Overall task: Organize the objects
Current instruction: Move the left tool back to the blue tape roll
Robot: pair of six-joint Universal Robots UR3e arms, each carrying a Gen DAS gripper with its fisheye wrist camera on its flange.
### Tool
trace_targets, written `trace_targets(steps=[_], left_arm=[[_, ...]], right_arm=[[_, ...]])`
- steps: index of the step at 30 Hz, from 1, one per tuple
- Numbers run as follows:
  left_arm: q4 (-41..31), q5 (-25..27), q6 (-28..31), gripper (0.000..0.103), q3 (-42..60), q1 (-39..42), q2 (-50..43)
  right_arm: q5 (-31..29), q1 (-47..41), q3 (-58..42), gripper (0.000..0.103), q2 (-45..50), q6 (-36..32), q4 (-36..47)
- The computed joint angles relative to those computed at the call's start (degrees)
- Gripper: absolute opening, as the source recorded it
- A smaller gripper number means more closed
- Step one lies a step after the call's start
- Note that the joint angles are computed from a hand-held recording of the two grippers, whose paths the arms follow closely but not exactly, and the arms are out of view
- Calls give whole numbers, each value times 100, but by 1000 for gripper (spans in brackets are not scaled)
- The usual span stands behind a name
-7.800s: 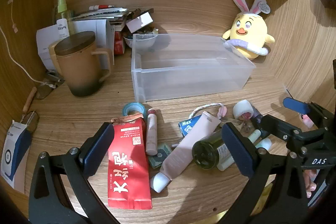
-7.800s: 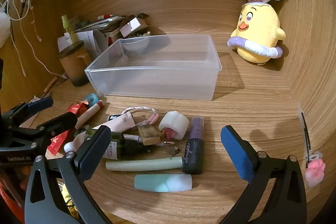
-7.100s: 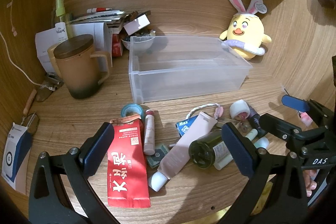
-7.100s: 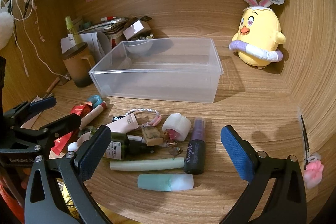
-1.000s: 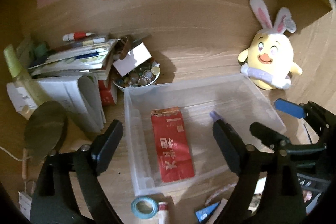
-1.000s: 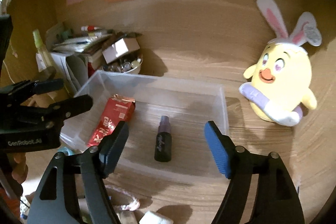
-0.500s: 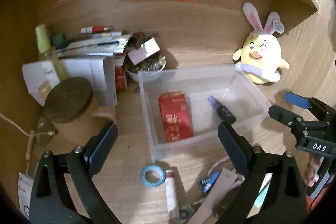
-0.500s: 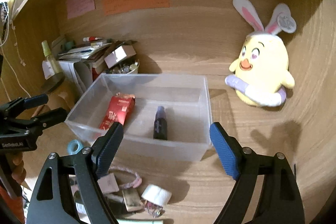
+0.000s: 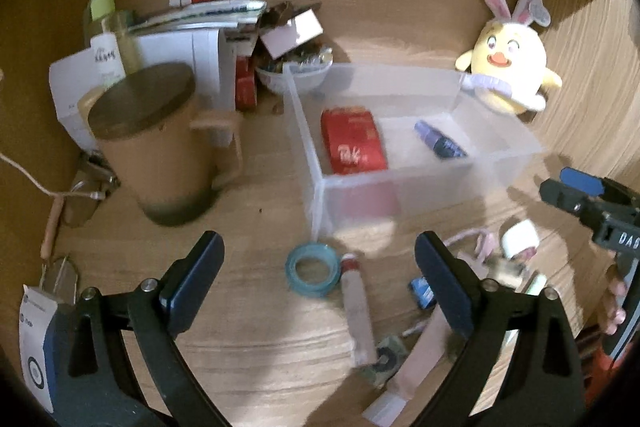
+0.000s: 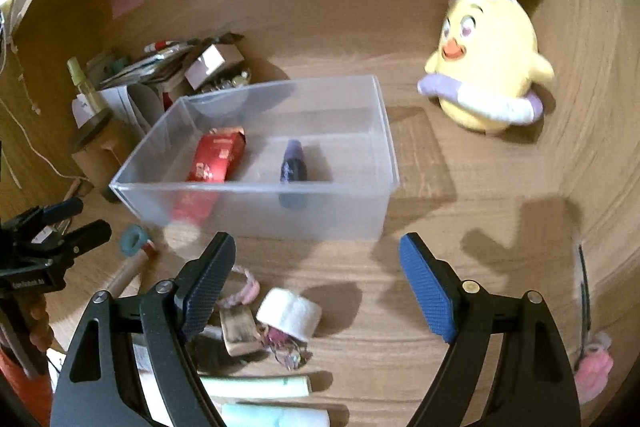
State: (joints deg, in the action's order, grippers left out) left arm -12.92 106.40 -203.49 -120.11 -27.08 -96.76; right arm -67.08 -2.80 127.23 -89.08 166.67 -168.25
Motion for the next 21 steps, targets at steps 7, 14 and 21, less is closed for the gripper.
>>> trace_targets(steps=[7, 14, 21], left_arm=[[301, -306, -134, 96, -329, 176, -124], [254, -415, -117, 81, -222, 222, -390], [373, -704, -217, 74, -337, 525, -416]], right_arm=[[8, -22, 244, 81, 179, -37, 59], [256, -89, 323, 70, 249, -112, 263], [362, -11, 121, 50, 505, -187, 507]])
